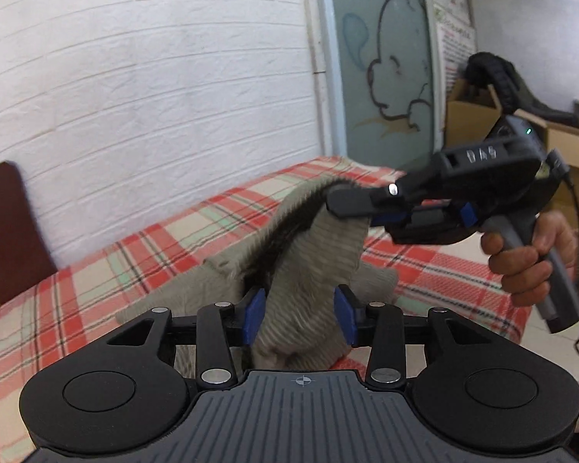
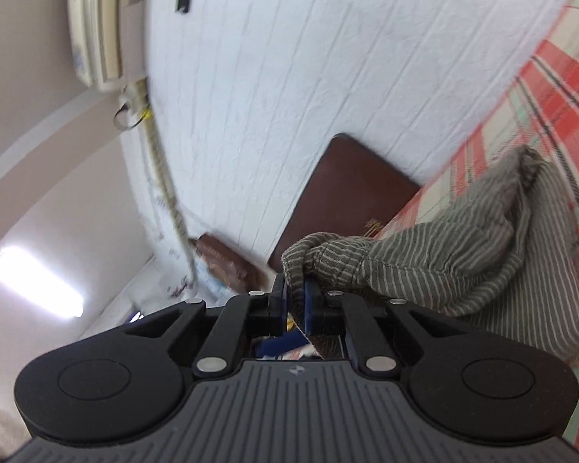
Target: Fold clothes
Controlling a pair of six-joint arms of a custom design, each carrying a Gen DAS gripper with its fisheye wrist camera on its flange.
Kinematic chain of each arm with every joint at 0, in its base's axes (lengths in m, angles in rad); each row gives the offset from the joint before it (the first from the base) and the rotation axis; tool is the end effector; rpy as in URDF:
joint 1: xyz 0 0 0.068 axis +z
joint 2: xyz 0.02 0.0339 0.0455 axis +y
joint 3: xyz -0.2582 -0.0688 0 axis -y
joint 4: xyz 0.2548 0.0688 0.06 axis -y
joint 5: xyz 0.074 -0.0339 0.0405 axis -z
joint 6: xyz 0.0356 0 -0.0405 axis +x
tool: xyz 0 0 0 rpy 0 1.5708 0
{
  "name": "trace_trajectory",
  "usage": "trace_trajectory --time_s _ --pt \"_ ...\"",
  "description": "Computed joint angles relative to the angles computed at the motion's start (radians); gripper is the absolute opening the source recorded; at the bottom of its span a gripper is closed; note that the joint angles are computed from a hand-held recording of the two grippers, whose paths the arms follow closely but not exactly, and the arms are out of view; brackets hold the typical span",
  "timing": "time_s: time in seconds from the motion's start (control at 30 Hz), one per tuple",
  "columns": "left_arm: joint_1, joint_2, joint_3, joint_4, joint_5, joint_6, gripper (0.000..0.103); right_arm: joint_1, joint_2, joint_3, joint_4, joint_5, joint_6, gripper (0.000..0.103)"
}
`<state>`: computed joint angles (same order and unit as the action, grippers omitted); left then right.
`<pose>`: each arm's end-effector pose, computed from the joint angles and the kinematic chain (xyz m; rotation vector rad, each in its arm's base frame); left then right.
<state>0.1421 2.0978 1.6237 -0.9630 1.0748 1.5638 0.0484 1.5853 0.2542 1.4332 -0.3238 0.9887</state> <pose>0.4163 0.0279 0.1836 1.4651 1.5704 -0.7329 0.2489 0.0234 0.1494 0.4505 1.5031 1.0668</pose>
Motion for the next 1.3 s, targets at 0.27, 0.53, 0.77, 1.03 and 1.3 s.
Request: trace_trajectory --time_s 0.27,0.53,0.77,1.03,1.3 --pt "-0.093 0.032 0.066 -0.075 -0.076 0.181 0.057 -0.101 -0.119 0.01 -0.16 -0.167 -0.097 0.009" --pt "-0.151 0.048 0.053 -0.006 -0.101 0.112 0.057 -0.125 -0.119 0.005 -0.152 -0.202 -0.075 0.009" --pt "-0.154 0.076 0.086 0.051 -0.078 -0.051 0.001 -0.11 -0.133 -0.032 -0.172 -0.129 -0.07 0.009" --pt "-0.156 -0.129 -0.299 0.562 -0.107 -0.236 0.0 0.055 -0.464 0.04 -0.751 0.179 -0.258 0.029" --pt "-0.183 -0.236 -0.56 0.936 -0.148 -0.236 0.0 0.214 -0.512 0.429 -1.414 0.456 -0.75 0.049"
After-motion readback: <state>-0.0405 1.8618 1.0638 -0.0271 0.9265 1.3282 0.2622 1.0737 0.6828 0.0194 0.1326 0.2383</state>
